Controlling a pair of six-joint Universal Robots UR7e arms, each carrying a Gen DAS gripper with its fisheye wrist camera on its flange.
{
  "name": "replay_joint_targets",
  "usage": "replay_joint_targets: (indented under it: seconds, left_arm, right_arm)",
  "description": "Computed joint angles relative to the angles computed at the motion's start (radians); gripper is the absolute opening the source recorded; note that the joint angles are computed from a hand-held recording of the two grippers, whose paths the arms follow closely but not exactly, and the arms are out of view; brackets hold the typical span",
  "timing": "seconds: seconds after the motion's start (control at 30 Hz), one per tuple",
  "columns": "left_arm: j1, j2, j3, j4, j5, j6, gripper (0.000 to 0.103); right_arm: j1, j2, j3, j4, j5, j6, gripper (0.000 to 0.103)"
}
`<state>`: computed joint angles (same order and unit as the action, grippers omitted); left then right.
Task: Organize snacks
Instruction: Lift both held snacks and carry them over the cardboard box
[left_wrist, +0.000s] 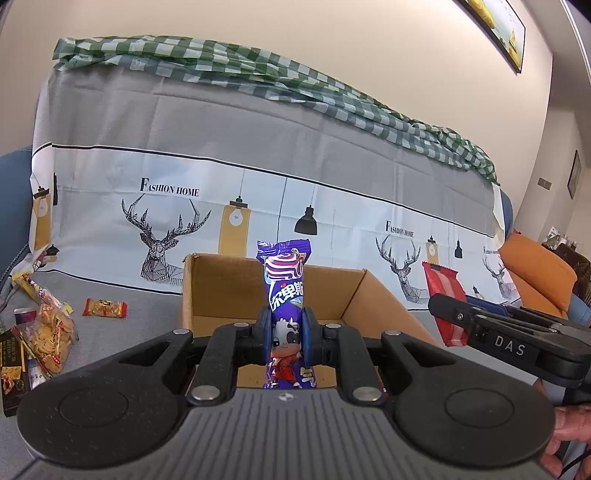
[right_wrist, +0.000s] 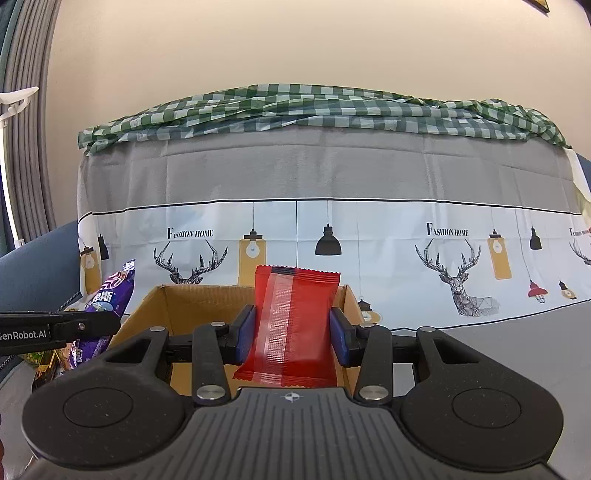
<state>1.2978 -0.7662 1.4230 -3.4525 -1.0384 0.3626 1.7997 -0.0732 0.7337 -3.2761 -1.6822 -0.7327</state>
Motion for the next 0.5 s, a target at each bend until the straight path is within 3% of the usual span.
replay_joint_targets:
  seconds: [0.5]
  left_arm:
    - [0.000, 0.007, -0.007, 0.003, -0.006, 0.003, 0.017]
  right_arm:
    - [0.000, 0.003, -0.006, 0.002, -0.003, 0.004, 0.044]
